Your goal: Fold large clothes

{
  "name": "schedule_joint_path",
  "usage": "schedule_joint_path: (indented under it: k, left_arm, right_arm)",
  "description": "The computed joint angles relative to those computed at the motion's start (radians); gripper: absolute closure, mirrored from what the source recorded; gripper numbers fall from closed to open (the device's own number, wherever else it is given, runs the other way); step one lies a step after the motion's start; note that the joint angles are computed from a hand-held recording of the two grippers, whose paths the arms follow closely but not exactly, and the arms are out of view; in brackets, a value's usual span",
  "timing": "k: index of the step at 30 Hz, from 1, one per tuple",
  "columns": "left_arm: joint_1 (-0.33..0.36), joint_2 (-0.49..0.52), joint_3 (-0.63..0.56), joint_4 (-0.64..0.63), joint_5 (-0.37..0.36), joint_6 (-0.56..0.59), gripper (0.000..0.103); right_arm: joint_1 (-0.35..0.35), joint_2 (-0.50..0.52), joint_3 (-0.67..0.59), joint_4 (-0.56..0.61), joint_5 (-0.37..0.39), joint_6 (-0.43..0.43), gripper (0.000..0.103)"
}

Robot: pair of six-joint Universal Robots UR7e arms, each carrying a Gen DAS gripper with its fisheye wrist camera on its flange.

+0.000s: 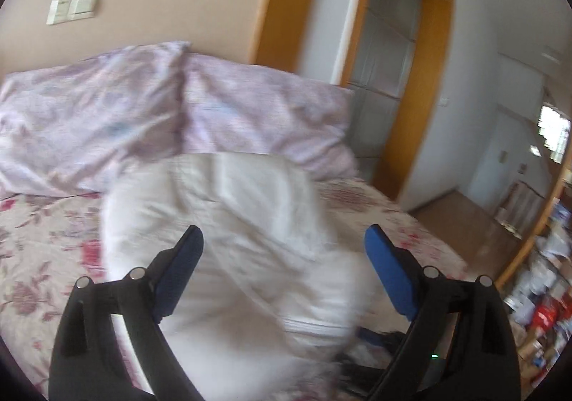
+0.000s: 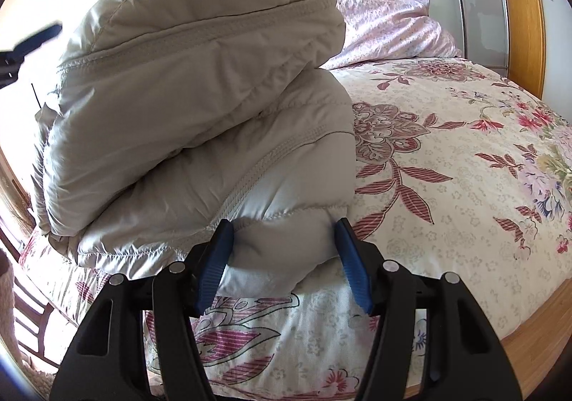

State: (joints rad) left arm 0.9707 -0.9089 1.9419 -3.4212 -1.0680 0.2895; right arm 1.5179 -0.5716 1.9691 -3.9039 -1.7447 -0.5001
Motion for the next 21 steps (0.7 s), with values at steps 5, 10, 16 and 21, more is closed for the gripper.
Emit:
schedule_joint_path:
  k: [5, 10, 16, 21]
  left_arm:
    - [0.051, 0.041, -0.072, 0.029, 0.114, -0.018, 0.013]
    - [0.07, 0.105, -0.122, 0.076, 0.16, -0.002, 0.013]
    - [0.057, 0.166, -0.126, 0.016, 0.186, 0.084, 0.012]
    - [0.057, 0.197, -0.129, 0.002, 0.177, 0.119, 0.012]
  right_arm:
    - [0.001, 0.001, 0.0, -0.001, -0.003, -0.001, 0.043]
    - [0.005, 0.004, 0.002, -0.01, -0.013, -0.003, 0.043]
    - [0.003, 0.003, 0.003, -0.01, -0.013, -0.006, 0.043]
    - [0.003, 0.004, 0.005, -0.017, -0.015, -0.01, 0.042]
